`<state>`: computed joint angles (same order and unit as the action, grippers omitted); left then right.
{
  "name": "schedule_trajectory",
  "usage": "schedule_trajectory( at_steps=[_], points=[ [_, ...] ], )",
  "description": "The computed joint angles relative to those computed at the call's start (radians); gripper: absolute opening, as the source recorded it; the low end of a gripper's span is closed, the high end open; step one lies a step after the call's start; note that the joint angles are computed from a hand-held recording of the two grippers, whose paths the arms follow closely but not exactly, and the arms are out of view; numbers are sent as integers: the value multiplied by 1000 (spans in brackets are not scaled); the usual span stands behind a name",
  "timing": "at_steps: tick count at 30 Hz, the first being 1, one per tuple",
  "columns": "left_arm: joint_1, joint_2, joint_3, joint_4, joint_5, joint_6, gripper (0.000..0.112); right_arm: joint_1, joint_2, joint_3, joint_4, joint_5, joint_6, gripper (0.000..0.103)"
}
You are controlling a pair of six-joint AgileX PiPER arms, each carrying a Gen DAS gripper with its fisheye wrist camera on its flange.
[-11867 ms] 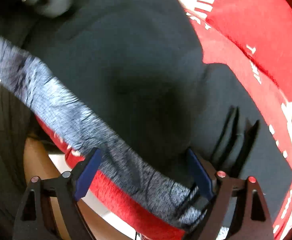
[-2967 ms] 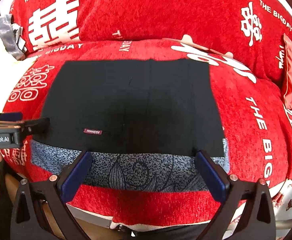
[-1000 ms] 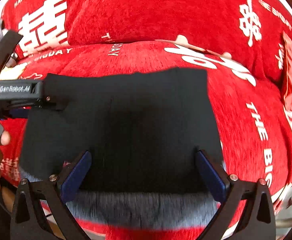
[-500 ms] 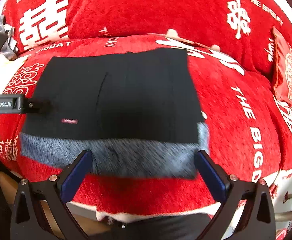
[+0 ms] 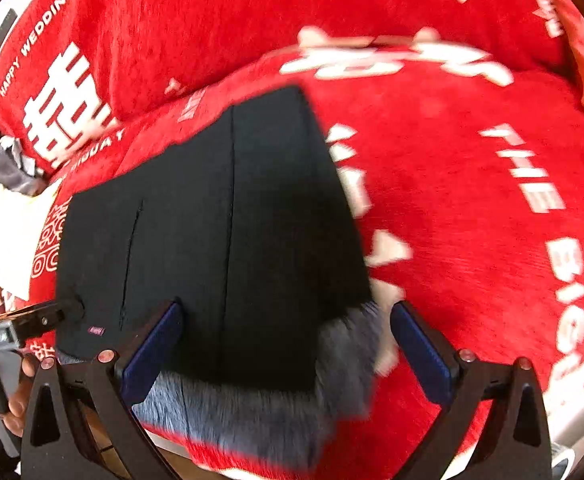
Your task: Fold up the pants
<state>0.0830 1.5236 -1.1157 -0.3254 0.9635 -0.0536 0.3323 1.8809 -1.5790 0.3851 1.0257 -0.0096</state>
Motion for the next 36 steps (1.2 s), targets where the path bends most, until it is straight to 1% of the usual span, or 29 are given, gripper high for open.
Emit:
schedule_trajectory(
  at_steps=[1,2,4,8,11,13,14,15,16,17,18,21,23,26,29,31,33,34,35,36],
  points=[
    [-10,3,-1,10,-8,-11,103,-14,-4,36,52,-28,-24,103],
    [-17,5,-3,15,-13,-19,103,-14,-12,58,63,-66,-11,103],
    [-15,7,-2,11,-17,-19,103,10,-24,62,14,-84,33,103],
    [-12,9,2,5,-26,-10,103,7,-41,100,33,-120,21,103],
    [-16,7,2,12,-31,-18,103,7,-38,91,23,-115,34,103],
    [-15,-7,7,-2,-29,11,92,8,-32,70,26,-88,36,101],
    [-29,-23,5,12,-29,18,80,11,-27,49,48,-64,9,97],
    [-46,-37,-2,32,-23,23,69,28,-40,47,30,-70,5,88],
    [-61,-44,-12,60,-18,13,64,61,-60,33,-14,-65,9,75],
    [-72,-50,-23,85,-7,4,57,80,-75,26,-50,-62,21,69],
    [-68,-48,-35,85,5,5,51,96,-84,12,-77,-54,33,55],
    [-18,-60,-64,46,54,38,40,126,-106,-47,-85,-21,45,50],
    [28,-80,-79,12,90,70,38,163,-110,-113,-96,1,59,49],
    [97,-115,-112,36,128,79,37,229,-81,-220,-112,35,87,49],
    [254,-127,-152,-14,193,165,38,281,-31,-325,-102,60,111,49],
    [368,-106,-179,-51,241,236,38,307,19,-394,-84,69,128,49],
    [440,-79,-175,-55,249,280,38,324,100,-472,-50,91,155,49],
    [450,-62,-171,-47,242,285,39,329,143,-502,-33,103,170,49],
    [461,-42,-159,-34,229,293,44,331,200,-544,-17,129,184,50],
    [469,-16,-138,-5,204,295,45,337,247,-583,-20,157,203,51]
  ],
)
